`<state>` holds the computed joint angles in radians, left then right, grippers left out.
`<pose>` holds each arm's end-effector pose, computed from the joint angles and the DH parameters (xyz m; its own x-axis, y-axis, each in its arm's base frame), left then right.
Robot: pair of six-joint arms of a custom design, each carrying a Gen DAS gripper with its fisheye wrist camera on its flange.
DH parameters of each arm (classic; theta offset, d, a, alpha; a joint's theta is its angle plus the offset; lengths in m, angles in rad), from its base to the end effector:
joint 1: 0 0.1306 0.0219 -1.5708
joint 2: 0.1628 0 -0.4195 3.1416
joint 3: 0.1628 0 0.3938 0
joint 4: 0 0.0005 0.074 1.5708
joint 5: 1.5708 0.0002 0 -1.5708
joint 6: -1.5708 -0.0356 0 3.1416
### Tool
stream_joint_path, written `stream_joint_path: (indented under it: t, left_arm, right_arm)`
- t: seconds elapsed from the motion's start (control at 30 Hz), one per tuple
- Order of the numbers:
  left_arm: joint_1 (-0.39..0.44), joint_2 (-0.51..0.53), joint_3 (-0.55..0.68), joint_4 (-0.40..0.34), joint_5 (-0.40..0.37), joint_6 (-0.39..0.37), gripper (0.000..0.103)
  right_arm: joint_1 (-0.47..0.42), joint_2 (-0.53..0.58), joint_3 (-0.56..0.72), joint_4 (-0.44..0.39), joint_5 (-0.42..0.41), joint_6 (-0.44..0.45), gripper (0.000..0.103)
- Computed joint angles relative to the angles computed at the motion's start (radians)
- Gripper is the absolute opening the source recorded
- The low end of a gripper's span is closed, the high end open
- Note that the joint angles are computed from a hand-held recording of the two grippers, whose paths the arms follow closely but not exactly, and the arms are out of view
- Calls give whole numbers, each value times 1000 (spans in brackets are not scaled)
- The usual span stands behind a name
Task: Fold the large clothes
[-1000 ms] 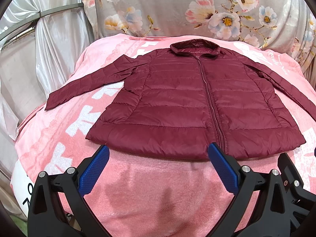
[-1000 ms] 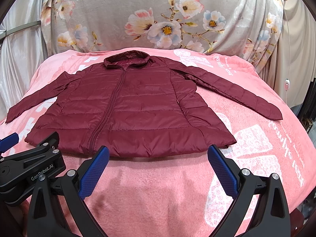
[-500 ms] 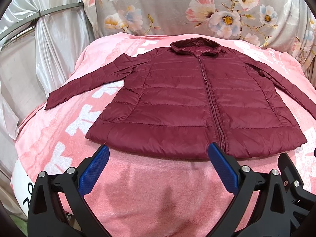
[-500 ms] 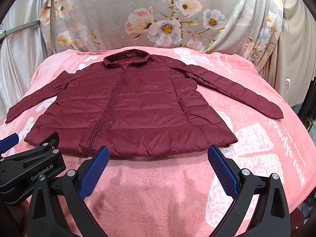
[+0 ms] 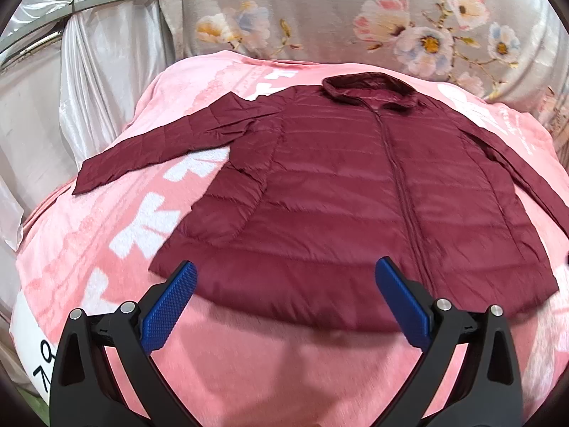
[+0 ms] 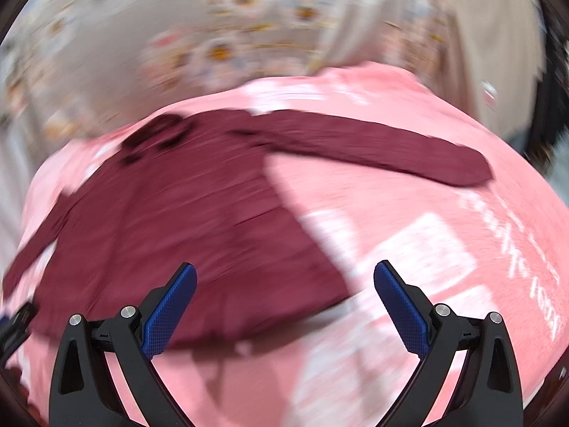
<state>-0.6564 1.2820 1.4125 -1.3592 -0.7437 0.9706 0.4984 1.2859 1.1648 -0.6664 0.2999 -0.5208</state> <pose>0.3258 -0.2212 0.5036 -0.6437 -0.2708 -0.7158 -0.4638 0.8820 0.0834 0.3898 0.1996 0.4227 -0.6760 0.1733 -0.7162 0.0724 0.9829 0.1695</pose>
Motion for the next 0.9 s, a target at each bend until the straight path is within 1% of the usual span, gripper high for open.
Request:
stream_joint_path:
  t: [0.07, 0.17, 0.27, 0.37, 0.4, 0.43, 0.47, 0.5, 0.57, 0.6, 0.63, 0.67, 0.7, 0.73, 0.77, 0.83, 0.87, 0.9]
  left_arm:
    - [28, 9, 10, 14, 14, -19, 98]
    - [73, 18, 19, 56, 34, -67, 98]
    - [111, 40, 33, 90, 51, -109, 98]
    - [147, 69, 49, 109, 72, -141, 98]
    - [160, 80, 55, 113, 81, -145, 98]
    - [172, 88, 60, 118, 90, -149, 98]
    - [179, 94, 62, 120, 94, -150, 98]
    - [190, 101, 66, 122, 99, -151, 98]
    - [211, 115, 75, 126, 105, -148, 98]
    - [224, 122, 78, 129, 112, -148, 98]
    - [234, 127, 81, 133, 116, -150, 98]
    - [246, 132, 84, 136, 119, -152, 98]
    - [257, 139, 89, 133, 118, -152, 98]
    - [265, 141, 90, 132, 115, -153, 98]
    - [274, 146, 94, 129, 112, -153, 98]
    - [288, 151, 99, 128, 109, -155, 98]
    - [295, 153, 102, 128, 106, -157, 98]
    - [302, 155, 104, 129, 104, -160, 98]
  right_arm:
    - [-86, 16, 9, -5, -10, -34, 98]
    - [-195, 49, 28, -11, -23, -69, 98]
    - [-291, 92, 48, -3, -31, -106, 98]
    - [-372, 159, 84, -11, -66, -155, 98]
    - [-398, 180, 91, -12, -90, -178, 95]
    - [-415, 193, 94, -7, -107, -195, 89]
    - [-430, 206, 96, -7, -119, -218, 87]
    - [-444, 221, 102, -11, -126, -240, 86]
    - [-462, 237, 107, 21, -119, -249, 82]
    - [-458, 242, 114, 21, -82, -247, 74]
    - [-457, 255, 132, 11, -69, -239, 59]
    - [-457, 268, 151, 5, -56, -227, 48]
    - [-458, 281, 169, 8, -51, -221, 26]
    - [-463, 291, 186, 13, -60, -217, 10]
    - [-465, 301, 208, 18, -73, -217, 9]
    - [-452, 314, 256, 36, -62, -205, 8]
    - [-436, 315, 281, 48, -45, -183, 7]
    - [-409, 323, 327, 65, -29, -138, 7]
